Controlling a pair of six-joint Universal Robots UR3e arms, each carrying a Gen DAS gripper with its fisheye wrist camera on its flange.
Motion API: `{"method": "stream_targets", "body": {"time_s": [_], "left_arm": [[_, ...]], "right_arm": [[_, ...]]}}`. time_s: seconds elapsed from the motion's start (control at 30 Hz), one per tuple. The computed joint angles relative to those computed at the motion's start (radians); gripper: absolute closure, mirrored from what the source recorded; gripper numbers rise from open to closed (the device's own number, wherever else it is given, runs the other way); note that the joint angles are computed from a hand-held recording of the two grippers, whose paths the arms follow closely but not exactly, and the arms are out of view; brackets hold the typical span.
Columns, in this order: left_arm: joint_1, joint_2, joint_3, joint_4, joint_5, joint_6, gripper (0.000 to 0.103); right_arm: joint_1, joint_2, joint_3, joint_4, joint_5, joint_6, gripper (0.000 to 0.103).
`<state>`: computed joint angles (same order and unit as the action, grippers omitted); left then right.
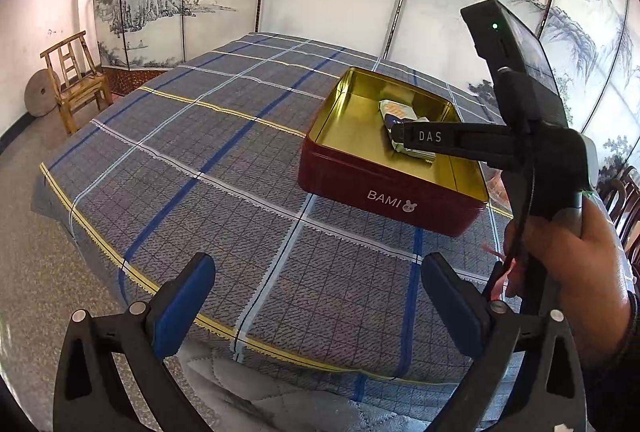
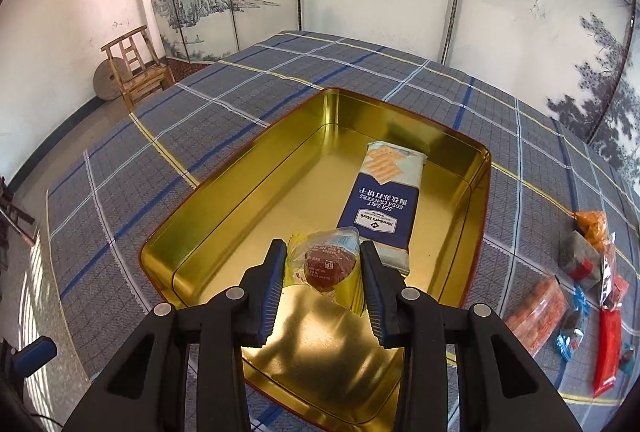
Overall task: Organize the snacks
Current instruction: 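Carry the yellow-wrapped cake into the red tin and release it, then grasp the clear bag of orange pastry sticks with the left gripper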
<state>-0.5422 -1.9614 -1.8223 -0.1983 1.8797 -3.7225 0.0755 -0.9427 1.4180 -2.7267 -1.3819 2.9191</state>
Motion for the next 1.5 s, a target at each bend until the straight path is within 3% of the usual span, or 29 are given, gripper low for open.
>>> {"method": "stream_targets", "body": {"time_s": [0.4,0.93,1.03,1.1,1.23,1.3,1.4,1.5], "left_arm": [[0.014,-0.002,-0.015,0.014,-0.009,-0.004,0.001],[-0.001,-0.014,0.008,-0.023,0.001,-0.004,0.001],[-0.006,-0.005,0.006,-0.030,0.012,-0.010,0.001],[-0.014,-0.001,0.010,-0.044,0.032,-0.012,0.001],[-0.031,0.010,0.024,-0.069,0.058,-0.005,0.001],[-0.052,-0.004,0.061,-0.081,0.084,0.018,0.001],[-0.087,-0.045,0.154,-0.096,0.088,0.071,0.001],[-0.115,-0.133,0.331,-0.151,0.017,0.141,0.001]], "right_arm": [[0.015,0.047,-0.018,-0.004,-0.014,0.014,0.064],[0.005,0.048,0.063,-0.120,0.012,0.032,0.062],[-0.006,0.036,0.072,-0.111,0.045,0.030,0.054],[-0.033,0.011,0.103,-0.126,0.120,0.028,0.040],[-0.117,-0.144,0.303,-0.331,0.201,0.007,0.028],[-0.213,-0.244,0.414,-0.400,0.252,-0.005,0.012],[-0.424,-0.357,0.548,-0.435,0.344,-0.033,0.007],[-0.618,-0.364,0.605,-0.467,0.306,-0.098,0.006]]}}
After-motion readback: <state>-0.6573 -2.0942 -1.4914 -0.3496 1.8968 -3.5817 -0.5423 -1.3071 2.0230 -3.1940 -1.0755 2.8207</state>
